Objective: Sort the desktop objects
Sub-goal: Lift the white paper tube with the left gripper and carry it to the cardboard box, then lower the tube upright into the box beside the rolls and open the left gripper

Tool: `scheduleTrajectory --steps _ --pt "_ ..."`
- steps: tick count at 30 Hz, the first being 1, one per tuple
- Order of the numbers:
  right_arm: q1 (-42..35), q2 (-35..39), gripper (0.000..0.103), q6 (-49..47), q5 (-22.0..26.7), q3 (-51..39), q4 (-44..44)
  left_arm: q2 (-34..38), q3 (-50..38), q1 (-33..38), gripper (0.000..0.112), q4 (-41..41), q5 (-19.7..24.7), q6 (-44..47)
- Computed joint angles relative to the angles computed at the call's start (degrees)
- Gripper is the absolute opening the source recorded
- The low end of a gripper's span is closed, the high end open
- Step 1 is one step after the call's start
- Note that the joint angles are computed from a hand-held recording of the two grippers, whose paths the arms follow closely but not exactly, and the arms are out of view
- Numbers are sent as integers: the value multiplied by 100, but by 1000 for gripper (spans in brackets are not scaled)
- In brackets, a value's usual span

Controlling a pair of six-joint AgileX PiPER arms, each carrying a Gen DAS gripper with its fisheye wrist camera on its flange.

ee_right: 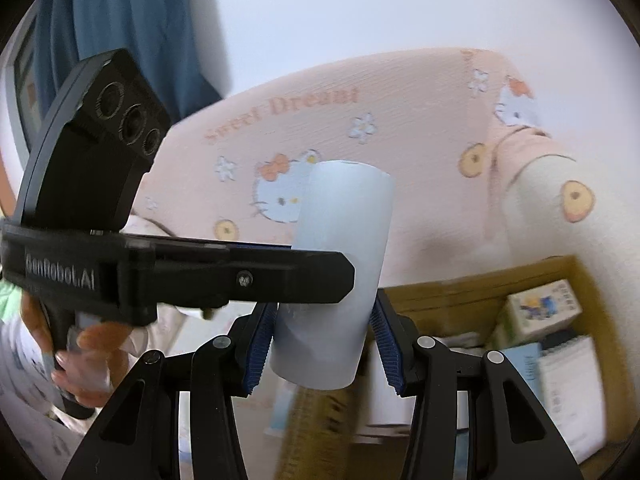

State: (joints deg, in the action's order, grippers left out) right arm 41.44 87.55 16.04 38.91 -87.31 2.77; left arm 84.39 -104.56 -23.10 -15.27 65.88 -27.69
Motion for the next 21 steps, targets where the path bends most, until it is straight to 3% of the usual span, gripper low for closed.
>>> scheduleTrajectory --steps 4,15,21 --pt "-485 21 46 -654 291 7 671 511 -300 106 47 -416 92 40" --pt "-966 191 45 -1336 929 366 860 1212 -442 -226 47 -388 210 32" --pt "-1302 339 45 -1539 1328 293 1084 1527 -387 -75 47 -846 33 103"
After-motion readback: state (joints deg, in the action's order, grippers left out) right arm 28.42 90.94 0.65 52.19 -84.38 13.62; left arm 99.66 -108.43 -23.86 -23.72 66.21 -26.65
